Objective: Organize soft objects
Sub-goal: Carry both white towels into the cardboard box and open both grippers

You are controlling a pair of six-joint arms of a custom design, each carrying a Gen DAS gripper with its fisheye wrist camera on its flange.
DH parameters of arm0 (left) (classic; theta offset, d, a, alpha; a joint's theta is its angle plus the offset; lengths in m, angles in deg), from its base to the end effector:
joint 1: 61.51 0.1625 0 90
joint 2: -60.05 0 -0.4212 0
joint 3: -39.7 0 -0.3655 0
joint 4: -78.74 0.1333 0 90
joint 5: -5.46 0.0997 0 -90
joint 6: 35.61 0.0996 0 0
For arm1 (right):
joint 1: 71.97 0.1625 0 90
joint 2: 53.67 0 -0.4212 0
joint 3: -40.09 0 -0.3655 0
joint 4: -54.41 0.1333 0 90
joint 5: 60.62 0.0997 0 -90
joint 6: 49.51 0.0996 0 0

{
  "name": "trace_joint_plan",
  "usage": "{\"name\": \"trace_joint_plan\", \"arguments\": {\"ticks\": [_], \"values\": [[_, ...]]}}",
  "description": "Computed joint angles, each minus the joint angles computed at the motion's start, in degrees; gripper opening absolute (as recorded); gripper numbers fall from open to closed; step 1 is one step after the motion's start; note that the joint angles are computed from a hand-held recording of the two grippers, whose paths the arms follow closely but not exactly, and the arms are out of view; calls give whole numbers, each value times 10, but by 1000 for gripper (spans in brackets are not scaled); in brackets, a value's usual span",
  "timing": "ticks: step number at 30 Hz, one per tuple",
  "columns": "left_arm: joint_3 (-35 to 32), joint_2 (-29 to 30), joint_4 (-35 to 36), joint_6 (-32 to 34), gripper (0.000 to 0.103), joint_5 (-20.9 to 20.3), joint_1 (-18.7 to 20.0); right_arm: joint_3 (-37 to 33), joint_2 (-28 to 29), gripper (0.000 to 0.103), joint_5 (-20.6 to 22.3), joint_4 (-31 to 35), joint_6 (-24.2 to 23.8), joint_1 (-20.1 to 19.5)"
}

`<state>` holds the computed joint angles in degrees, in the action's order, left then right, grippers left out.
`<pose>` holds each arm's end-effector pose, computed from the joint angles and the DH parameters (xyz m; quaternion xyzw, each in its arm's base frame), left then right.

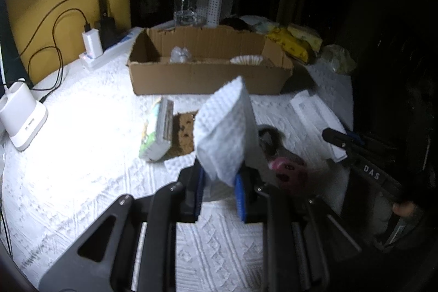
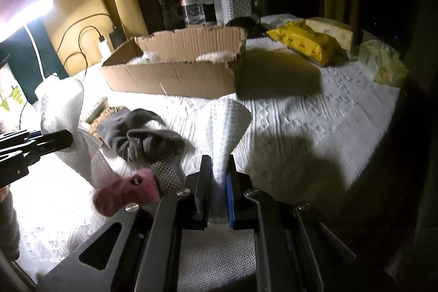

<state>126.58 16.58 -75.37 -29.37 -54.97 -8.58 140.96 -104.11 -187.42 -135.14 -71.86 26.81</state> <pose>-0.2734 -0.6646 0.1553 0.3084 0.9009 -0.2342 0.1958 0.1684 -0.6081 0.2287 0.1052 -0.8666 0.3577 0.3317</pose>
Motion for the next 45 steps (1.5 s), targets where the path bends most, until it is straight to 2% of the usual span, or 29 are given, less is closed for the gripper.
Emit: {"name": "trace_joint_plan", "arguments": {"ticks": [16, 45], "values": [[-47, 8, -20, 34, 20, 4, 5, -40, 0, 10, 17, 19, -5, 18], [-217, 95, 1, 95, 20, 6, 26, -171, 55, 10, 39, 84, -30, 24]]}}
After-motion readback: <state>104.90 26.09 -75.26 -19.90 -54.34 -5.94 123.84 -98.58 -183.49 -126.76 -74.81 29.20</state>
